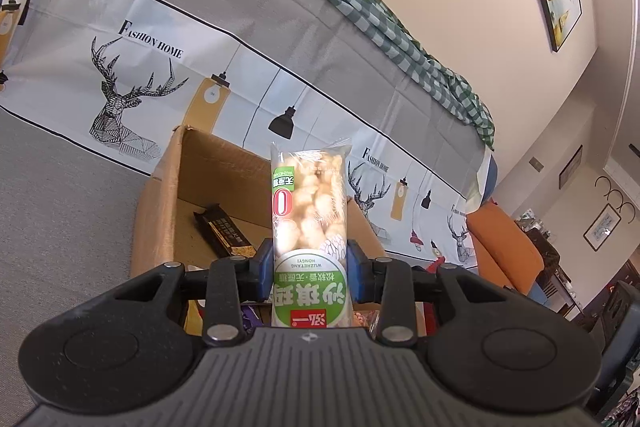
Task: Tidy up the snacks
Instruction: 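Open both tools to drop the white bar and red packet into the box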
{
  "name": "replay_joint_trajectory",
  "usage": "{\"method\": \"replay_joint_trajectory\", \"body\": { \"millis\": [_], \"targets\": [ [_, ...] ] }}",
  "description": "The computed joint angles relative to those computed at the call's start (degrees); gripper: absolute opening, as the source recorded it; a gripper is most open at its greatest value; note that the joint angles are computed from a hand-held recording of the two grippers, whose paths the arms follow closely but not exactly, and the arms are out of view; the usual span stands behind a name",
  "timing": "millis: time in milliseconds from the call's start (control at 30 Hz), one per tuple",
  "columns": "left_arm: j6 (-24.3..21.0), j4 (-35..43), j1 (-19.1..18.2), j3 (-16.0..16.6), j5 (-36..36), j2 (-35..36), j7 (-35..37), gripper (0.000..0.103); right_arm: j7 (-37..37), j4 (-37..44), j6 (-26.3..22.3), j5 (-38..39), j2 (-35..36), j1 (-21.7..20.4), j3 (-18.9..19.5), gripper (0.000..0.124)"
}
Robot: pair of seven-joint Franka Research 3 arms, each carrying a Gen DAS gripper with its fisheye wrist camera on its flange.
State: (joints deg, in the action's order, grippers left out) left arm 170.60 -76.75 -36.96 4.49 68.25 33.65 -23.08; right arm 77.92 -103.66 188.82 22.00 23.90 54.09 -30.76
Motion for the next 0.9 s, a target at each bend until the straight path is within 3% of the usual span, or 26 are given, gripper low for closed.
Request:
{"method": "replay_joint_trajectory", "body": {
  "millis": [533,900],
  "targets": [
    [0.36,1.87,-0.51,0.48,-1.77,1.57,1.34,0.039,-0.91,0.04,0.11,1.78,0.87,2.53,-2.63,0.052],
    [0.68,2.38,-1.02,1.13,-2.58,1.98,1.93,0.039,-2.3,0.0,0.62,2.02,0.66,1.81,-1.55,0.052]
  ]
}}
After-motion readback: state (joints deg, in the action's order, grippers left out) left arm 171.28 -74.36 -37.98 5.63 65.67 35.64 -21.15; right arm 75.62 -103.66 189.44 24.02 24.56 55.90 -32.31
